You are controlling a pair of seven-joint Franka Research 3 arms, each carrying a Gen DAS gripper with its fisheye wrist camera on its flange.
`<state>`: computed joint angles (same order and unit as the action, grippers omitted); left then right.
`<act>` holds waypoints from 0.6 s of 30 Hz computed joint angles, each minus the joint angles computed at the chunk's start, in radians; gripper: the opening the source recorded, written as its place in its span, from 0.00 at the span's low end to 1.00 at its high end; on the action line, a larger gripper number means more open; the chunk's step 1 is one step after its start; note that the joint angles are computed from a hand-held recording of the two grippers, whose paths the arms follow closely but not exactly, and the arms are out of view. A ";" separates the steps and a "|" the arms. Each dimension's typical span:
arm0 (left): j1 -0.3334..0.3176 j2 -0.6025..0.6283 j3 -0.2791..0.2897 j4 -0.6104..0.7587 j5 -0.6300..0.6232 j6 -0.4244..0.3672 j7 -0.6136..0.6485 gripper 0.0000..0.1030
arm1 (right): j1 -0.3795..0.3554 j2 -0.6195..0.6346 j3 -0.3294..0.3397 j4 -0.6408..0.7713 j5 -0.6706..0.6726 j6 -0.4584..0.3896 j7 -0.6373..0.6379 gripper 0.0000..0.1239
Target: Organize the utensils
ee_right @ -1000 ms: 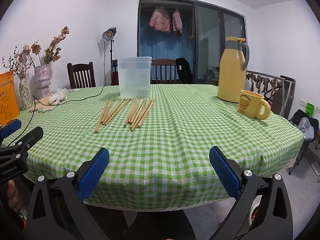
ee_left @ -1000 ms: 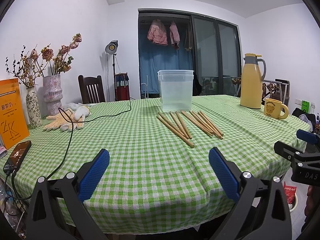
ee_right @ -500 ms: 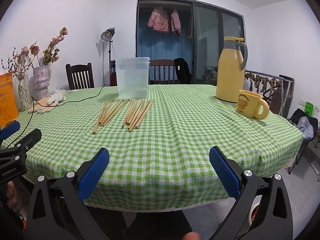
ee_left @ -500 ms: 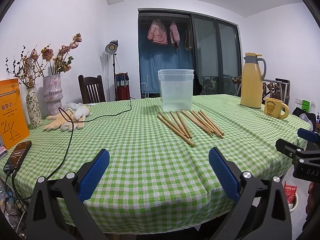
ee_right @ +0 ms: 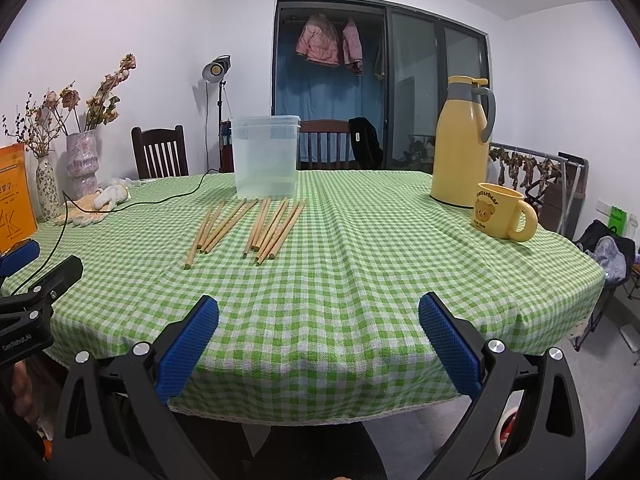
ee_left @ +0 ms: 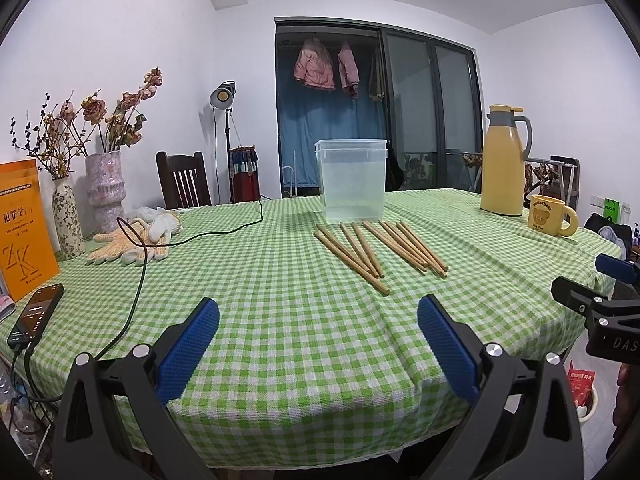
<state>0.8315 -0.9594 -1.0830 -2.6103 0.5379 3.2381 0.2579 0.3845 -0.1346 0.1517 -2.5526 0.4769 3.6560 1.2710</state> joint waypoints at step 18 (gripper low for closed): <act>0.052 0.082 -0.022 0.026 0.031 -0.019 0.046 0.93 | 0.002 0.081 -0.009 0.037 -0.004 0.058 -0.018 0.78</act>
